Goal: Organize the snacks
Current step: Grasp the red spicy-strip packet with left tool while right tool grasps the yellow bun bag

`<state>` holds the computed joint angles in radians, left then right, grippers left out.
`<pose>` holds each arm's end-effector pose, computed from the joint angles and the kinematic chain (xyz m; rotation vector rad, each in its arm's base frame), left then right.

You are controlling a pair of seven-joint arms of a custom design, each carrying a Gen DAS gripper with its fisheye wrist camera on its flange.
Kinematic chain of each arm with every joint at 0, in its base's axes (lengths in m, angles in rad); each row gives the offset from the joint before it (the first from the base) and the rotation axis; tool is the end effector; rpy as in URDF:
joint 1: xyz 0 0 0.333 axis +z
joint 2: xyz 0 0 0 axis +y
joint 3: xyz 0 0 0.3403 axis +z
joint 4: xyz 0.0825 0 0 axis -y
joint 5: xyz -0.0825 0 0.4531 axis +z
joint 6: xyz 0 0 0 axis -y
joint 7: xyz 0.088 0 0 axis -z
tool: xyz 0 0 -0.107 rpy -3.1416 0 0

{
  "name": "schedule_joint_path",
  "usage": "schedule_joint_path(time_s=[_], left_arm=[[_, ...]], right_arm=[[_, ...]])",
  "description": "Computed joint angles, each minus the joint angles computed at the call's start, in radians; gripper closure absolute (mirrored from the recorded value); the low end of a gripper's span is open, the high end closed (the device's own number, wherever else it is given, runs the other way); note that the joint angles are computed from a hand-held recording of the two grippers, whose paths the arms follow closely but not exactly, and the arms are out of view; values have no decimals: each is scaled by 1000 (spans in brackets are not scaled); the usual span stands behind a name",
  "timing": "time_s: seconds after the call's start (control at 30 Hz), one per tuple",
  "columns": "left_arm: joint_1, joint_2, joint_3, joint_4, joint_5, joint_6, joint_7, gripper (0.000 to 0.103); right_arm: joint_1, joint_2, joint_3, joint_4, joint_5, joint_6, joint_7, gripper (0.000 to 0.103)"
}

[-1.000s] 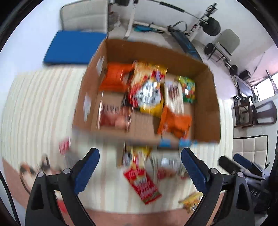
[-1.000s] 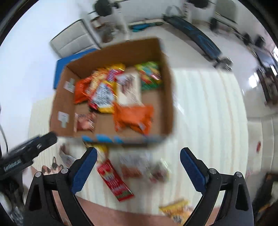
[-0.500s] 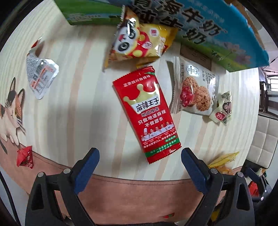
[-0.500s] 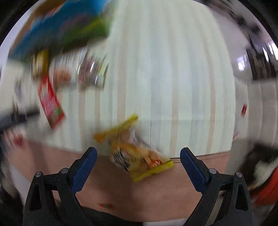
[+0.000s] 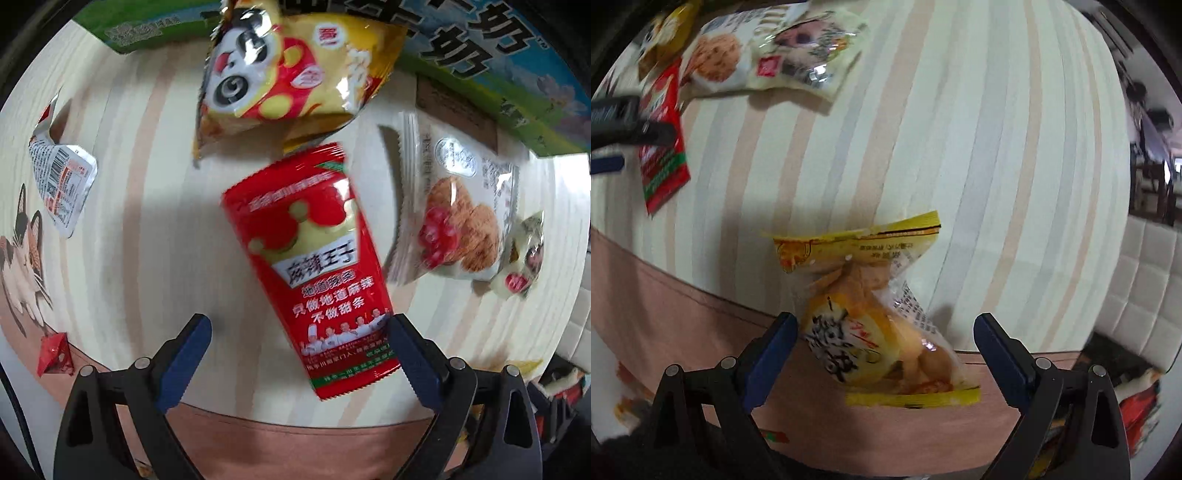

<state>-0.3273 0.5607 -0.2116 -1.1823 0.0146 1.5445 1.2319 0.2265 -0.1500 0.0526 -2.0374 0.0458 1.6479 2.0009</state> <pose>0.6856 -0.3622 0.4655 1.9073 -2.2856 -0.2114 0.5245 0.1560 0.4943 1.8998 -2.2345 -0.1974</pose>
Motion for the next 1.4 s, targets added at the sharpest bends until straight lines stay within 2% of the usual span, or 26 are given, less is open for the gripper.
schedule_joint_path(time_s=[0.2,0.37,0.57,0.63,0.67,0.7,0.73,0.8,0.9,1.0,1.07,1.2,1.3,1.4], left_arm=[[6,-55,11,-69,61,-18,64,5],[6,-91,7,-109,90,61,97,5],[-44,33,2,47,131,22,186,7],[-37,37,-3,55,101,59,201,21],[-37,39,-4,62,87,65,199,41],[-41,34,-2,62,88,76,199,57],[-46,26,0,55,92,82,202,59],[-43,-6,1,8,83,99,193,61],[-20,-75,-2,-94,52,127,172,62],[-9,-72,-1,-86,48,117,169,62],[5,-113,-7,-141,22,132,158,62],[21,-162,-19,-187,-18,152,166,63],[33,-241,-30,-258,-56,174,174,63],[45,-257,-30,-223,-80,172,193,63]], right_arm=[[-22,-11,-25,-29,88,36,13,5],[-30,-7,-29,-14,114,59,-8,5],[-21,63,-17,51,92,25,-60,5],[-9,90,-6,78,63,24,-85,5],[-4,97,-1,84,40,21,-91,11],[1,102,3,87,19,20,-85,20],[6,104,7,86,2,27,-69,41],[10,106,6,84,2,37,-42,40],[15,104,7,86,-1,46,1,46],[14,84,3,74,6,66,37,52],[6,70,-6,80,37,74,51,55],[-5,49,-16,76,120,125,83,56],[-9,39,-19,87,168,154,90,56],[-10,42,-21,124,210,175,93,56]])
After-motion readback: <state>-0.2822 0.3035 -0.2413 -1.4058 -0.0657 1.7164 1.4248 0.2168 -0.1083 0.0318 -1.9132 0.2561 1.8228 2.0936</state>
